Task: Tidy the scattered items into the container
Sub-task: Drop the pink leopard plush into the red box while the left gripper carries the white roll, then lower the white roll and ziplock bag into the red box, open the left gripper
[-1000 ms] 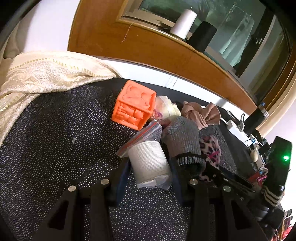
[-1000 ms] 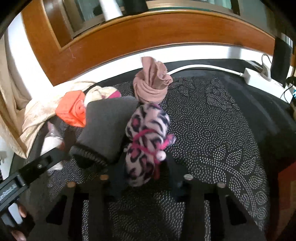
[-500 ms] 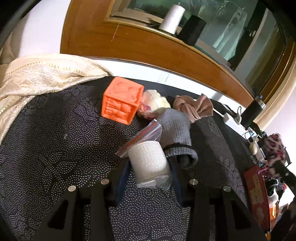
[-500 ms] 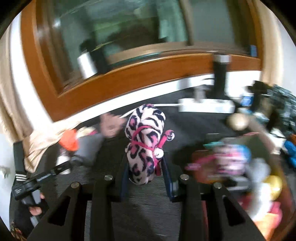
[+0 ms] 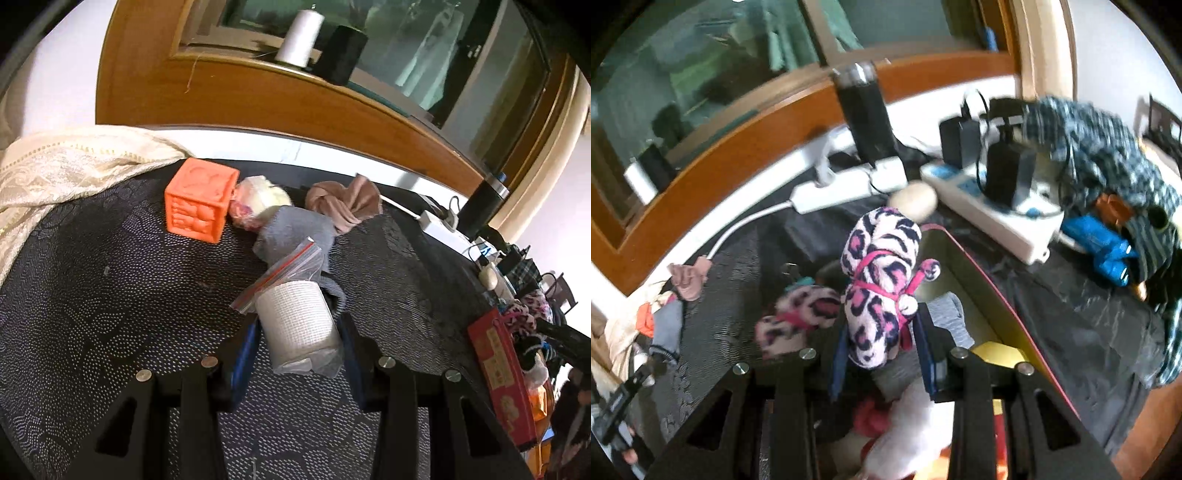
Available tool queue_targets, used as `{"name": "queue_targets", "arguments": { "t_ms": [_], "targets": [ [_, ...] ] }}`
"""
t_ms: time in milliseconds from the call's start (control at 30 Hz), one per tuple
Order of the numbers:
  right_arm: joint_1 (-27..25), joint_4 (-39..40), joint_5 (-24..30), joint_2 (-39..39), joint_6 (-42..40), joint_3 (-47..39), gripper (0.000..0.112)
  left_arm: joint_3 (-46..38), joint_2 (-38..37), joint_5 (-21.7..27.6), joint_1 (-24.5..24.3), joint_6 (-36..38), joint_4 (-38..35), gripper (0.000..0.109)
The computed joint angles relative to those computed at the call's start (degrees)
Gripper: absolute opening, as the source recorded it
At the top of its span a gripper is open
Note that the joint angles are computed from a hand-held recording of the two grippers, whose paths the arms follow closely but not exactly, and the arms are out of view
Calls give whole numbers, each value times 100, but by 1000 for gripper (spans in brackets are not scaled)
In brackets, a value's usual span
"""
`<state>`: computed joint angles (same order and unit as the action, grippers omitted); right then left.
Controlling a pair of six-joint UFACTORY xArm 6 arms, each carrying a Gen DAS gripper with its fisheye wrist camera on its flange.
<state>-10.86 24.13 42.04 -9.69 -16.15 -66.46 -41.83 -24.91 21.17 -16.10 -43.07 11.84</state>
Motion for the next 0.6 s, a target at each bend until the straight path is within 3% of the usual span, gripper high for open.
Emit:
{"name": "queue_targets", "arguments": {
  "t_ms": [233, 400, 500, 567, 600],
  "targets": [
    [62, -1006, 188, 530, 793, -473, 36, -99, -82, 76, -231, -107, 224, 44],
    [-18, -922, 392, 662, 665, -686, 39, -160, -137, 114, -467, -81, 251, 44],
    [-99, -566, 506, 546, 310, -629, 57, -222, -174, 124, -640, -56, 210, 44],
    [-195, -138, 392, 286, -33, -379, 75, -293, -161, 138, -756, -83, 240, 44],
    [-231, 16, 292, 158, -157, -247, 76, -357, -118, 140, -842, -61, 222, 44]
  ]
}}
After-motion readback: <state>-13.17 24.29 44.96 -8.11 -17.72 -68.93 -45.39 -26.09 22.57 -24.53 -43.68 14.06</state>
